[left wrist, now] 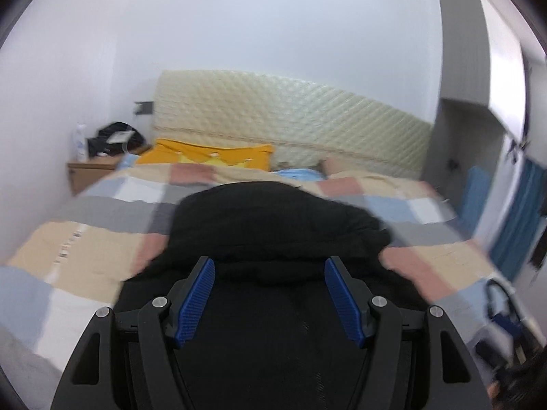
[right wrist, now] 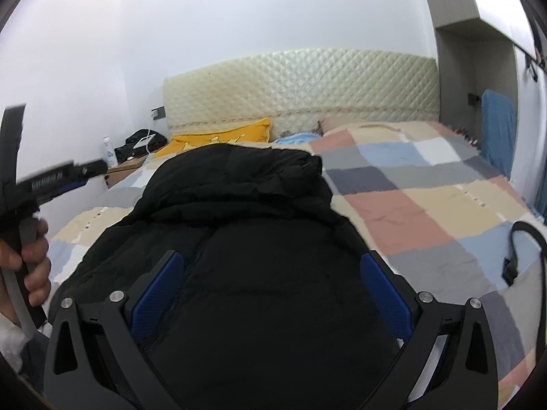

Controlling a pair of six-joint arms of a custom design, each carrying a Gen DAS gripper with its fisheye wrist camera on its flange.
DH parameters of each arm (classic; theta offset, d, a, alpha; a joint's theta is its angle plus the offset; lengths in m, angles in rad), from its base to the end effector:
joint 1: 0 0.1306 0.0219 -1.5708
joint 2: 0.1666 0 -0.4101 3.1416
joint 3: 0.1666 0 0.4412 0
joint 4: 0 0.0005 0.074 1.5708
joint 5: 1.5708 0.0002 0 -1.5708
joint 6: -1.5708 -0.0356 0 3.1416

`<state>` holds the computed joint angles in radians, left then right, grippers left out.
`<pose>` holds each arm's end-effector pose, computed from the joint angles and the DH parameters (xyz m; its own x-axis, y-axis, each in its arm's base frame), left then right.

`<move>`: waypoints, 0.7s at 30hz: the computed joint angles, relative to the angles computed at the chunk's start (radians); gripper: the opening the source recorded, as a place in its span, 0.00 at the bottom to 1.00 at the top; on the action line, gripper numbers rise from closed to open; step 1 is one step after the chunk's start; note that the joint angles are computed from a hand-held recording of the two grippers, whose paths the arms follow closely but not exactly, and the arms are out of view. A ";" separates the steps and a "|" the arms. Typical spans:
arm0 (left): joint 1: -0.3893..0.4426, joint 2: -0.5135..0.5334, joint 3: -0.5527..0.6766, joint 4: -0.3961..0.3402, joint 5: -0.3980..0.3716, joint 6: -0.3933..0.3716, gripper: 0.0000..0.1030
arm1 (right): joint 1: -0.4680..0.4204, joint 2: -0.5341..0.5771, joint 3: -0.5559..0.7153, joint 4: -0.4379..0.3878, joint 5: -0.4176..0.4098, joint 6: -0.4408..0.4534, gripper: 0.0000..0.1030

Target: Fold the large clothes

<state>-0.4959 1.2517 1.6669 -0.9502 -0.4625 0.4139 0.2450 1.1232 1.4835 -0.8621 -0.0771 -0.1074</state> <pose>0.4069 -0.2026 0.6598 -0.4461 -0.1679 -0.8791 -0.0996 0.9855 -0.1377 0.4039 0.1033 0.6273 -0.4969 -0.0141 -0.8677 -0.2555 0.9579 0.1308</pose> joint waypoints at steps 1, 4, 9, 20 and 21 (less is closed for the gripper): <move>0.006 -0.011 -0.014 0.000 0.015 0.003 0.65 | -0.003 0.021 0.026 -0.024 -0.008 -0.011 1.00; 0.019 -0.028 -0.035 -0.007 0.044 0.021 0.65 | -0.007 0.079 0.105 -0.015 0.023 -0.035 1.00; 0.049 -0.044 -0.058 0.033 0.088 0.059 0.65 | -0.022 0.294 0.346 -0.060 0.003 -0.053 1.00; 0.065 -0.040 -0.109 0.128 0.107 0.004 0.65 | -0.047 0.763 0.814 -0.299 -0.030 -0.203 0.84; 0.070 -0.047 -0.124 0.145 0.123 0.001 0.65 | -0.047 0.774 0.826 -0.297 -0.023 -0.206 0.84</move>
<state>-0.4259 1.2046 1.5432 -0.8051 -0.3395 0.4151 0.1976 1.8973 2.3097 -1.1589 -0.1006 -0.3138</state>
